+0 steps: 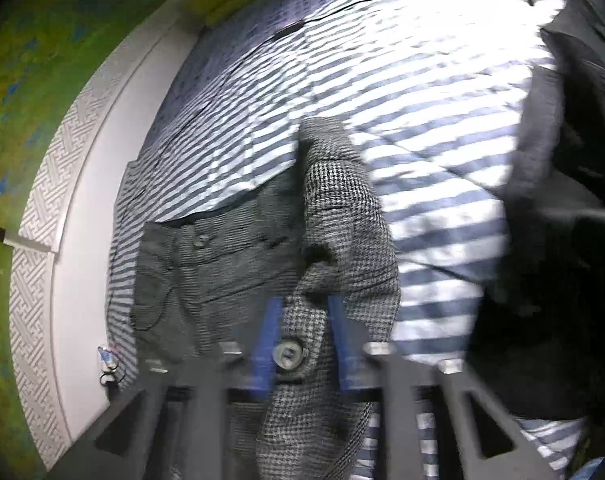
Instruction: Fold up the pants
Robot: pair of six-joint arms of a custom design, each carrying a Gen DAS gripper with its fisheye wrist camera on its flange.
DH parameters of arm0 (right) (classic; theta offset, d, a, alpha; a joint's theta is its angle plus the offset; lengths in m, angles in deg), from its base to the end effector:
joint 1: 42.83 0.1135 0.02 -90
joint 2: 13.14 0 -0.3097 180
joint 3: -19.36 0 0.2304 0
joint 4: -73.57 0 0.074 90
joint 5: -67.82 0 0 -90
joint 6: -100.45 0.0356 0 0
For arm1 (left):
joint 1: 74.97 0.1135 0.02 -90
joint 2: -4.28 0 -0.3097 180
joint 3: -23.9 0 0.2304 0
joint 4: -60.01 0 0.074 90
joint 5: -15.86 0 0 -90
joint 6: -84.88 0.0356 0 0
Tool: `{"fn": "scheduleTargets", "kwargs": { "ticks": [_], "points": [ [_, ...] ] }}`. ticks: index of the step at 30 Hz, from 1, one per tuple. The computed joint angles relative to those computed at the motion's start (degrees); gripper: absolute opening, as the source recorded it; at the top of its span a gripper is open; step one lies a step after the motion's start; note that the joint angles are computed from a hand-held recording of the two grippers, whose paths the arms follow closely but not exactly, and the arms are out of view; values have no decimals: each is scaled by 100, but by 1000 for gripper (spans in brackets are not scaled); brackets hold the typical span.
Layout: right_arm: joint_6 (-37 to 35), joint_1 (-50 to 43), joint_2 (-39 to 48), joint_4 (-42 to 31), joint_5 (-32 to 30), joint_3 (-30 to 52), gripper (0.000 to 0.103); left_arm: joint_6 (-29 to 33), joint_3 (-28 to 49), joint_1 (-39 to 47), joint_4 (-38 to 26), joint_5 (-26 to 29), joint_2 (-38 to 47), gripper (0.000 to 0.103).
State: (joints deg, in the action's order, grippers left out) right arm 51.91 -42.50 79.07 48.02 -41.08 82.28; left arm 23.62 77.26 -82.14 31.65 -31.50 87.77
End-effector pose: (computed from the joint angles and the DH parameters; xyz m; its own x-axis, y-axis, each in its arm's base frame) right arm 0.2948 0.0132 0.2222 -0.7398 0.6221 -0.2562 0.3974 0.7113 0.5797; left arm 0.2317 -0.0534 0.2201 -0.5286 0.4230 -0.7359 0.7952 0.5500 -0.2551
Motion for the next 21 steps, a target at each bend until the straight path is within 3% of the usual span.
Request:
{"fn": "scheduleTargets", "kwargs": {
  "ticks": [4,9,14,21],
  "points": [
    [-8,512,18,-208,245,731,17,142,346,1186,-490,573,139,8],
    [-49,1414,767,-710,577,2401,17,233,943,2566,-878,911,736,8],
    [-323,2181,1881,-1254,990,4017,17,-126,1283,3220,-619,801,1394,8],
    [-469,2588,3207,-1568,1035,5377,19,-568,1151,3189,295,99,1992,8]
  ]
}}
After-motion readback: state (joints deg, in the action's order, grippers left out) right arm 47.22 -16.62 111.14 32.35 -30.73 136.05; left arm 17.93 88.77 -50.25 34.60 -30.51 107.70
